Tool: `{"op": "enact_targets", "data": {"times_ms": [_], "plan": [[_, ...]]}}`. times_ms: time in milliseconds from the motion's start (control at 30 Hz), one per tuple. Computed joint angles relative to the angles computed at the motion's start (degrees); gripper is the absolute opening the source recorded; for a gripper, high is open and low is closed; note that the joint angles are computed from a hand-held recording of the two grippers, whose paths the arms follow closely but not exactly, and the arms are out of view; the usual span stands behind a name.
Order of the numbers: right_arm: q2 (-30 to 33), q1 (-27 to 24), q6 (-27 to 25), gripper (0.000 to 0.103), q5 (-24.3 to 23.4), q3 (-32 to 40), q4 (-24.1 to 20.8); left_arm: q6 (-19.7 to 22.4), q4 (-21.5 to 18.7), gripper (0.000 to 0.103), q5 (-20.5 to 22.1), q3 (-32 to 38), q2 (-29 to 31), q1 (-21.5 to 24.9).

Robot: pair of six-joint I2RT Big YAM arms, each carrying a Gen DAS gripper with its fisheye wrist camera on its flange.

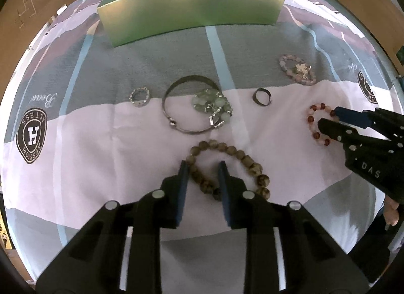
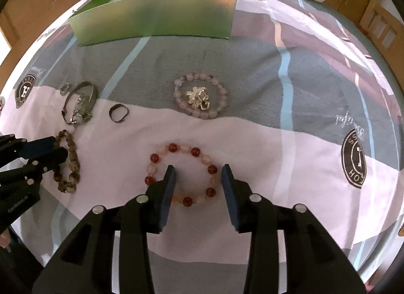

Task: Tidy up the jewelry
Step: 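Grasp the brown bead bracelet with the left tool while the right tool grasps the red bead bracelet, then carry both bead bracelets into the green box and open both tools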

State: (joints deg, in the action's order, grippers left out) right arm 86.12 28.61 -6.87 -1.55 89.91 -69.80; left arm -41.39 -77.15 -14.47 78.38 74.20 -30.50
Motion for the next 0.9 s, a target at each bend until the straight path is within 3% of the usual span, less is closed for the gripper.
{"op": "enact_targets", "data": {"times_ms": [300,433,533,700,900], "plan": [[-0.8,0.5,-0.1,0.036,0.6,-1.2,1.1,-1.5,-1.0,0.025,-2.9,0.7,1.0,-1.3],[-1.2,0.9,0.1,0.018,0.0,-1.4,1.0,-2.4,-1.2,0.023,-3.7,0.7,1.2,-1.8],[-1.2,1.3,0.7,0.009,-0.6,-1.4,0.8,-3.0,-0.9,0.015,-3.6,0.7,1.2,-2.1],[-1.4,1.4,0.5,0.008,-0.2,-1.8,1.5,-3.6,-0.6,0.011,-3.3,0.5,1.0,-2.0],[-1.7,0.8,3.1,0.012,-0.7,-2.0,1.5,-7.6,0.3,0.018,-3.2,-0.7,-0.2,-1.8]]}}
